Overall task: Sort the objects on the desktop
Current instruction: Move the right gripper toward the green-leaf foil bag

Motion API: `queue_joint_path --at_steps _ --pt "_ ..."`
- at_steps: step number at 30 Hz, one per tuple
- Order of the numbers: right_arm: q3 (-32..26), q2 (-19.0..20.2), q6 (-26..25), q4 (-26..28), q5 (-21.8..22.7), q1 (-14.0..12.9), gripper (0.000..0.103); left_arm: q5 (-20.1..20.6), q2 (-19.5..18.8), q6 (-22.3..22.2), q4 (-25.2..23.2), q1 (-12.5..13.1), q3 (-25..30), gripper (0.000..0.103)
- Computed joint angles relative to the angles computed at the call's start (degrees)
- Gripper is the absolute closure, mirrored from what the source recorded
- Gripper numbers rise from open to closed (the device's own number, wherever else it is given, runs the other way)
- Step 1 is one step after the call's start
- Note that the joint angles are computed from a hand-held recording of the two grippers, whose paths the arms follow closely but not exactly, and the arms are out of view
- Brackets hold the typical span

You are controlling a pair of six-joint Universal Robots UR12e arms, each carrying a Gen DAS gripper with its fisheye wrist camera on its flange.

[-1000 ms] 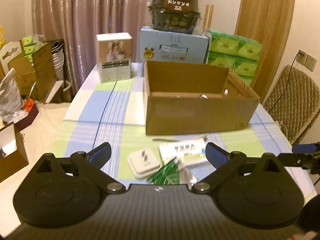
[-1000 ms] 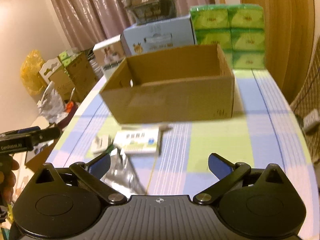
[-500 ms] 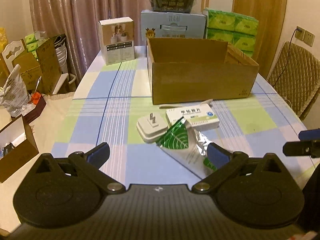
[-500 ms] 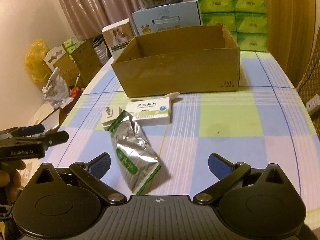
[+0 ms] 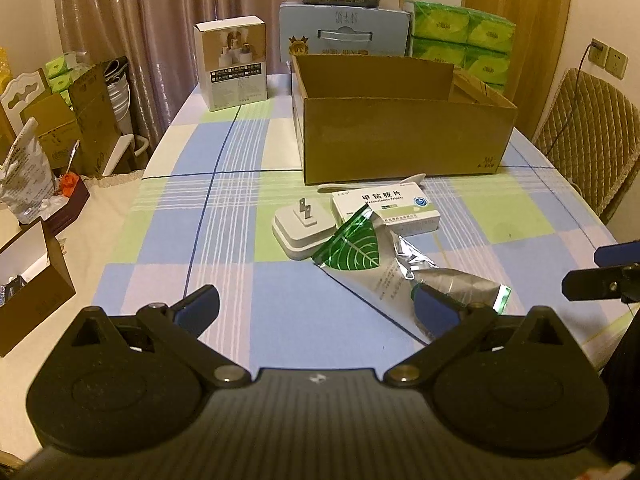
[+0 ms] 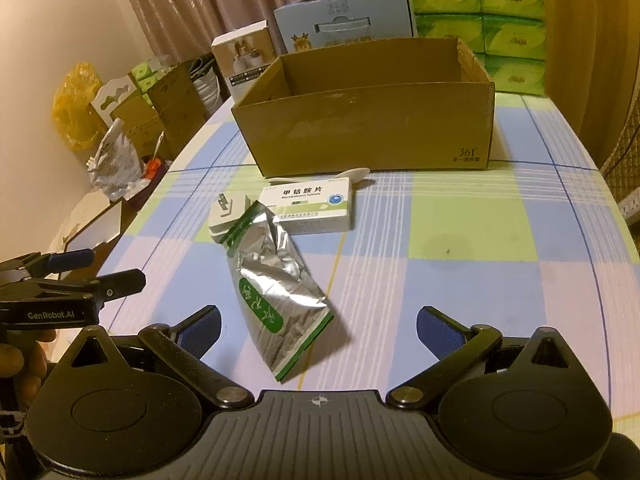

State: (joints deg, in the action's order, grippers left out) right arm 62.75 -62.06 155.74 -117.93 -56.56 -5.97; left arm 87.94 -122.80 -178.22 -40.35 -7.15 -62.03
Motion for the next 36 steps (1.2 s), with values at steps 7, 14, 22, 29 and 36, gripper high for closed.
queue_joint_path --at_steps 7,14,22,29,36 --pt "-0.5 0.2 -1.1 0.6 -0.1 0.3 0.002 -0.2 0.0 0.5 -0.7 0.1 0.1 0.001" --pt "-1.4 0.7 -3.6 2.2 -0.6 1.0 0.002 -0.9 0.1 0.9 -1.1 0.5 0.1 0.001" --pt "-2.1 1.1 -5.8 3.9 -1.3 1.7 0.002 -1.4 0.0 2.4 -0.1 0.9 -0.1 0.001" --pt "-2.6 1.4 -7.0 4.7 -1.9 2.1 0.002 -2.4 -0.2 4.5 1.2 1.2 -0.2 0.001" --pt "-3.3 1.8 -7.5 5.4 -2.2 2.3 0.002 -3.8 -0.4 7.4 1.8 1.4 -0.1 0.001"
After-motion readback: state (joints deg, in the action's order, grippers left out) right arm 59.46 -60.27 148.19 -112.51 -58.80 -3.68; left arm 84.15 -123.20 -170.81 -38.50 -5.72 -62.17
